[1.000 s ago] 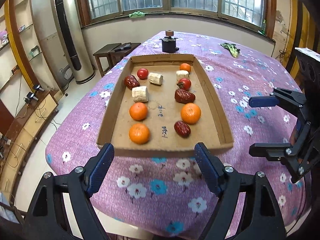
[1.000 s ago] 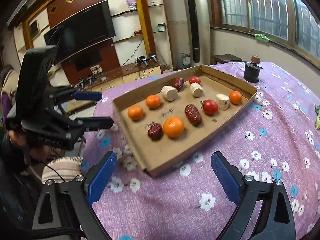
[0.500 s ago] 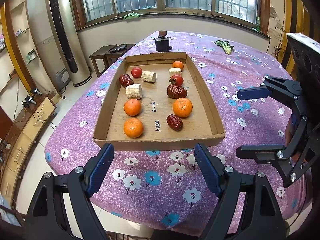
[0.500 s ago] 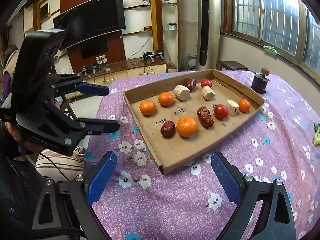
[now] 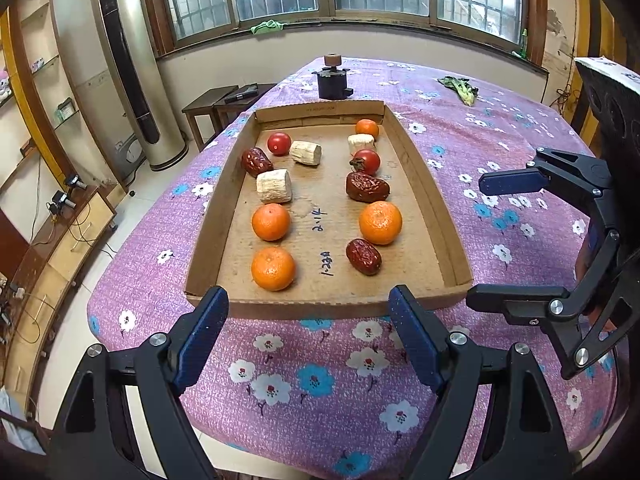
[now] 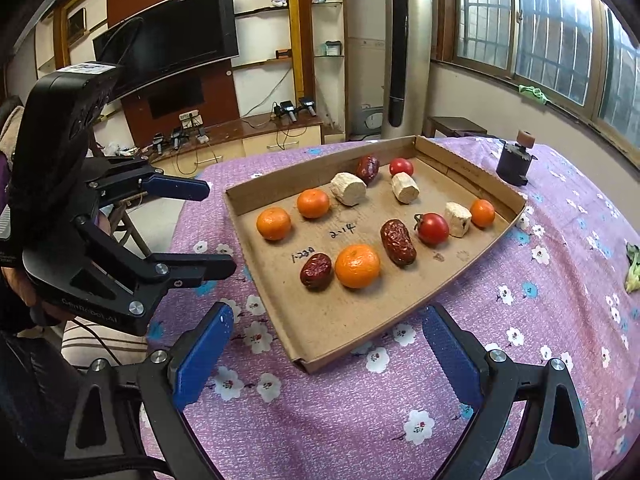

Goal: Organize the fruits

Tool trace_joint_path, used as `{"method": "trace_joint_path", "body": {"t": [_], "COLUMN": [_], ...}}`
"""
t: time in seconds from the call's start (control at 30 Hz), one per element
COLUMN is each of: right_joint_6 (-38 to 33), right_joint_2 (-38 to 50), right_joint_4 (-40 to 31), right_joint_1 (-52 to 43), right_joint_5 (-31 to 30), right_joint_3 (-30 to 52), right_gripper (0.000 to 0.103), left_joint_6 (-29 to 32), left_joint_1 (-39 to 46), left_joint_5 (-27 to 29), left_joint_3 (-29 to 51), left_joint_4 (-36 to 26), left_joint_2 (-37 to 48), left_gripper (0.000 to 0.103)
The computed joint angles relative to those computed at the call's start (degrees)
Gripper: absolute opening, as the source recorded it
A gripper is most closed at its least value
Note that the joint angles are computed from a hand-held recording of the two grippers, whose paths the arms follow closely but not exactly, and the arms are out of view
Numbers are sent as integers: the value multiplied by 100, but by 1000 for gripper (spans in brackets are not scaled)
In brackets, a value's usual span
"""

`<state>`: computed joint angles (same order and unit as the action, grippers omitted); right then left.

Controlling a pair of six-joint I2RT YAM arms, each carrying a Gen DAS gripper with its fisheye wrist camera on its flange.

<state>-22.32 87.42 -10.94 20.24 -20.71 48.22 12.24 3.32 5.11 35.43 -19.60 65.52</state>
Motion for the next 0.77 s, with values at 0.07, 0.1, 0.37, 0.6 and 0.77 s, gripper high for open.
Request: {"method": "trace_joint_path", "body": {"t": [0.07,0.1,0.37,0.6,0.77], "right_joint_6": [2,5,28,35,66], "right_joint_2": [26,36,187,283,304], "right_joint_4": [-15,-20,-4,2,20], "right_joint_1": [-22,-27,7,41,43], "right_joint_5": [-9,-11,73,101,52], "right_joint_3": [39,54,167,237,232], "right_gripper": [96,96,96,96,96], "left_joint_6": [-6,5,52,87,46], "left_joint_1": [26,44,51,161,180], "left_joint_5": [46,71,186,338,401], "left_joint_3": [34,56,147,177,219], "left_joint_4": [3,-3,-2,85,79], "left_joint_2": [80,128,269,286,246], "left_gripper": [83,83,83,83,83]}}
